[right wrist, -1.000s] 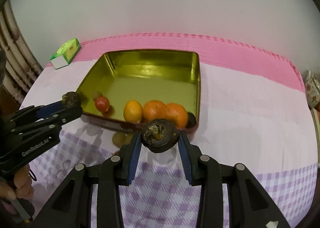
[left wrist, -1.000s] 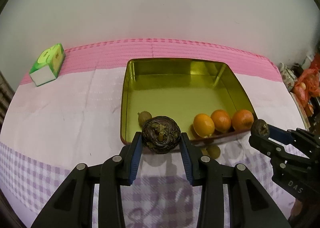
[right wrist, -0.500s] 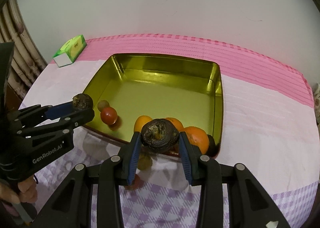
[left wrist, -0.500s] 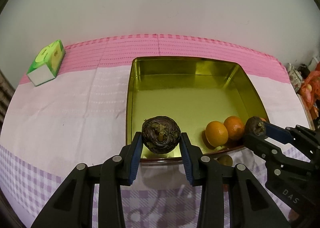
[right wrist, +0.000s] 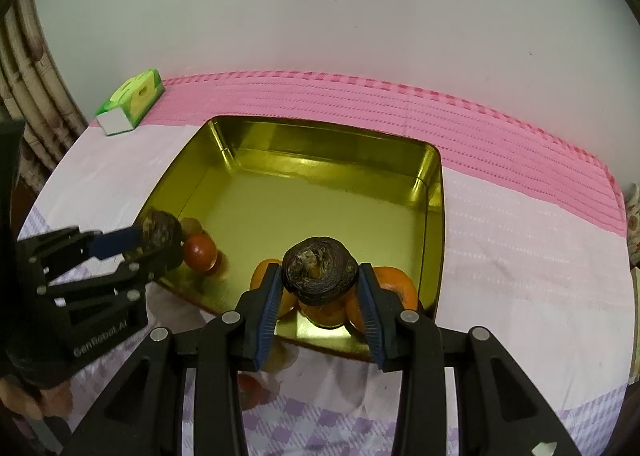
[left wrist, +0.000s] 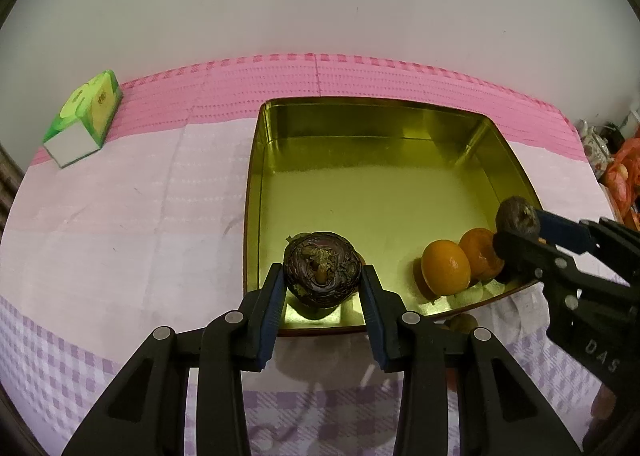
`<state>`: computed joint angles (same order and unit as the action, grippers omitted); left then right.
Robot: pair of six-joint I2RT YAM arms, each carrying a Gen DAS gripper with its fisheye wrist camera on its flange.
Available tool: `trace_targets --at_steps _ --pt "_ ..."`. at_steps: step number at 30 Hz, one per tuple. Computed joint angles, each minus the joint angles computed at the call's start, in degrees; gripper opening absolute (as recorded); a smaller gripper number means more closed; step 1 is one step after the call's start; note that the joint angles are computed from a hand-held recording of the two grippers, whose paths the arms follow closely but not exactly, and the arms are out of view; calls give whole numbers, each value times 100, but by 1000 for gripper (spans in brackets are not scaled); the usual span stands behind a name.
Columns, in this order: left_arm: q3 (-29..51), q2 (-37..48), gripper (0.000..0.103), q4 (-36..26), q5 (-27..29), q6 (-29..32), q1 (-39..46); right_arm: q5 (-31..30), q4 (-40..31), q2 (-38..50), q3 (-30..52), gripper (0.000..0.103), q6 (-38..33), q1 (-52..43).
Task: Organize fruits
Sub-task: 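Open right tool to drop dark fruit in tin while left tool releases its dark fruit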
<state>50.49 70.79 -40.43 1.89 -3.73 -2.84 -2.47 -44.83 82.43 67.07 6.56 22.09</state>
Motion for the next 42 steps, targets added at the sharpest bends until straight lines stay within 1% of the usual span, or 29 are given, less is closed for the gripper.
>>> trace_targets --at_steps 9,18,28,32,42 --pt "16 182 38 63 91 56 89 -22 21 270 177 36 -106 3" --pt "4 278 38 162 148 115 142 -134 45 248 148 37 -82 -83" --pt "124 433 38 179 91 -46 -106 -221 -3 -60 -27 36 -12 -234" --pt "179 495 38 220 -24 -100 -258 -263 -49 -184 -90 37 38 -270" --pt "312 563 39 34 -187 -144 -347 -341 -97 -548 -410 37 122 -312"
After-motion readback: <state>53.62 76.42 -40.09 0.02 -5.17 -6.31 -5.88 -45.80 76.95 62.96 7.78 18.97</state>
